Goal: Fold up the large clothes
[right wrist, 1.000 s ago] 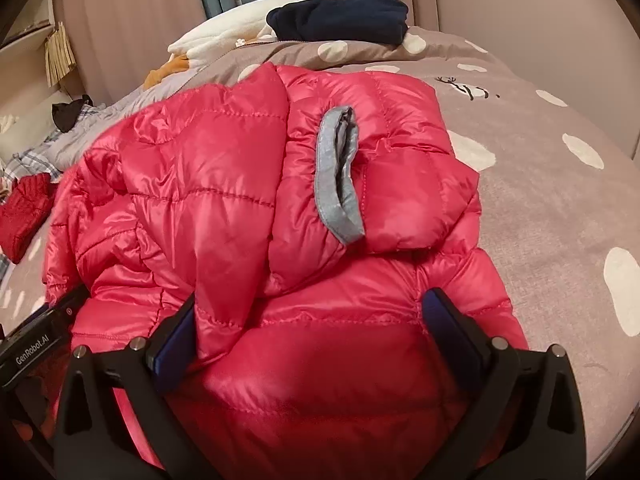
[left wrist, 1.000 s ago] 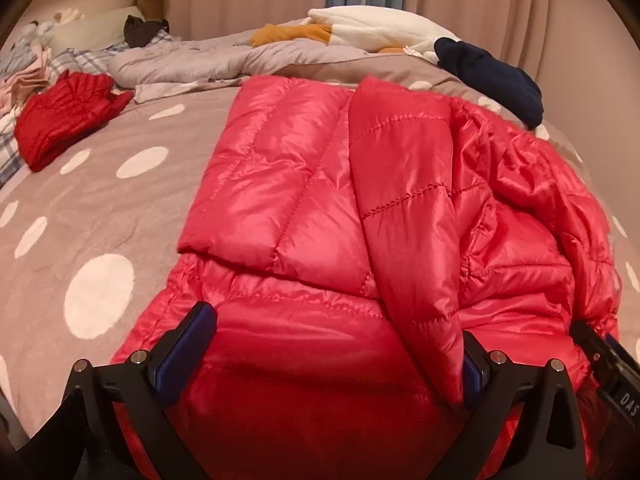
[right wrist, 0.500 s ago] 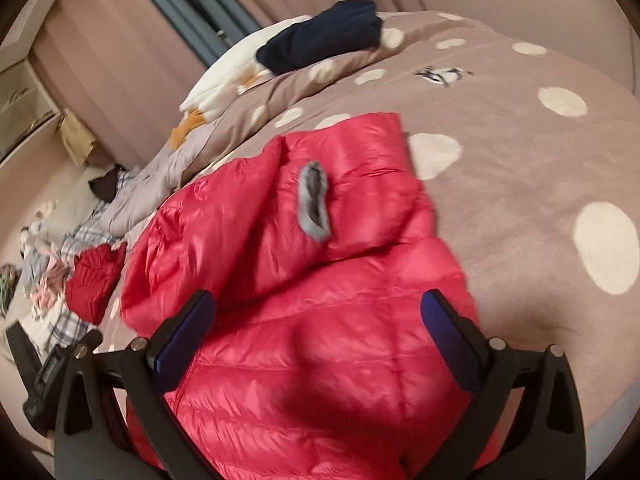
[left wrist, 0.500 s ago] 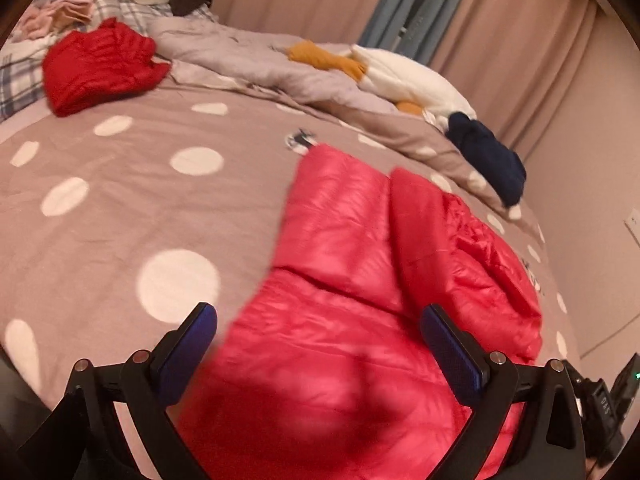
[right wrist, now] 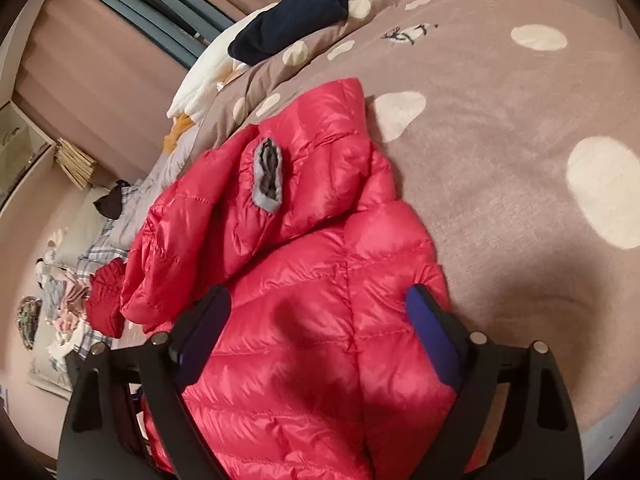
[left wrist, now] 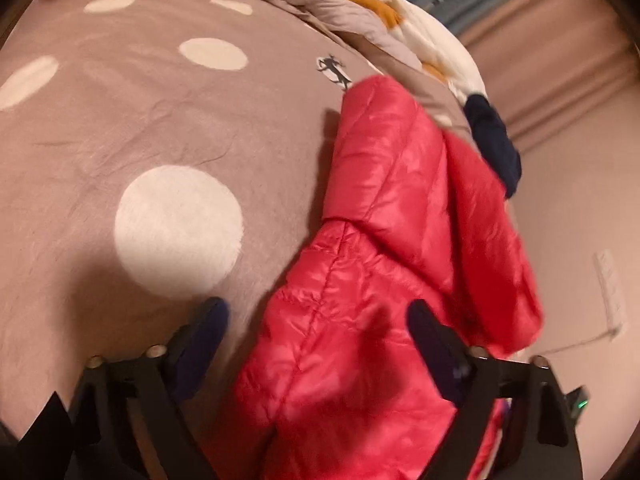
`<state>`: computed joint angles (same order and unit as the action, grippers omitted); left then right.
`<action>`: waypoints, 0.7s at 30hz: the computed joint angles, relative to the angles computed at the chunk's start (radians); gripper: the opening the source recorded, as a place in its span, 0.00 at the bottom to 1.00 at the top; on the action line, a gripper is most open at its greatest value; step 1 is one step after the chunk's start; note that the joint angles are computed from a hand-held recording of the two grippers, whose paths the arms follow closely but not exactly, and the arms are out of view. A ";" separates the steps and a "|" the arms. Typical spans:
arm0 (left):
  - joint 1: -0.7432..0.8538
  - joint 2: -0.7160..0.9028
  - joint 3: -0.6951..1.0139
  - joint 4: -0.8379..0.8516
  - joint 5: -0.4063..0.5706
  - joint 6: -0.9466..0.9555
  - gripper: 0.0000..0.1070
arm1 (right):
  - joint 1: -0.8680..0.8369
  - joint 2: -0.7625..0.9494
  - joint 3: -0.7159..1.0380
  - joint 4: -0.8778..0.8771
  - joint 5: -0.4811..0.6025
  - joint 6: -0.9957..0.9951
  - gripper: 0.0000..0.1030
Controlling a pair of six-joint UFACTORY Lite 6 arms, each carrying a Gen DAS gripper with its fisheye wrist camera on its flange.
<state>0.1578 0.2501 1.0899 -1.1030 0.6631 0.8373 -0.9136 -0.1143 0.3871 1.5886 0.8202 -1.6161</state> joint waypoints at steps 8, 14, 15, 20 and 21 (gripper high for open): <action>-0.149 -0.030 -0.042 0.039 -0.232 -0.045 0.36 | 0.111 0.046 -0.040 0.269 -0.135 -0.256 0.14; -0.148 0.041 0.029 -0.006 -0.227 -0.045 0.32 | 0.094 0.166 0.054 0.264 -0.069 -0.229 0.06; -0.159 0.062 0.056 0.012 -0.237 -0.064 0.33 | 0.128 0.191 0.084 0.284 -0.074 -0.225 0.05; -0.214 0.134 0.158 0.137 -0.284 -0.168 0.31 | 0.369 0.273 0.193 0.463 -0.194 -0.323 0.03; -0.218 0.142 0.172 0.161 -0.284 -0.189 0.31 | 0.428 0.286 0.219 0.538 -0.257 -0.368 0.01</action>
<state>-0.0602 0.3921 1.2618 -0.9420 0.3793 0.6487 -0.4853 0.1714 0.6058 2.1263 0.5637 -1.9843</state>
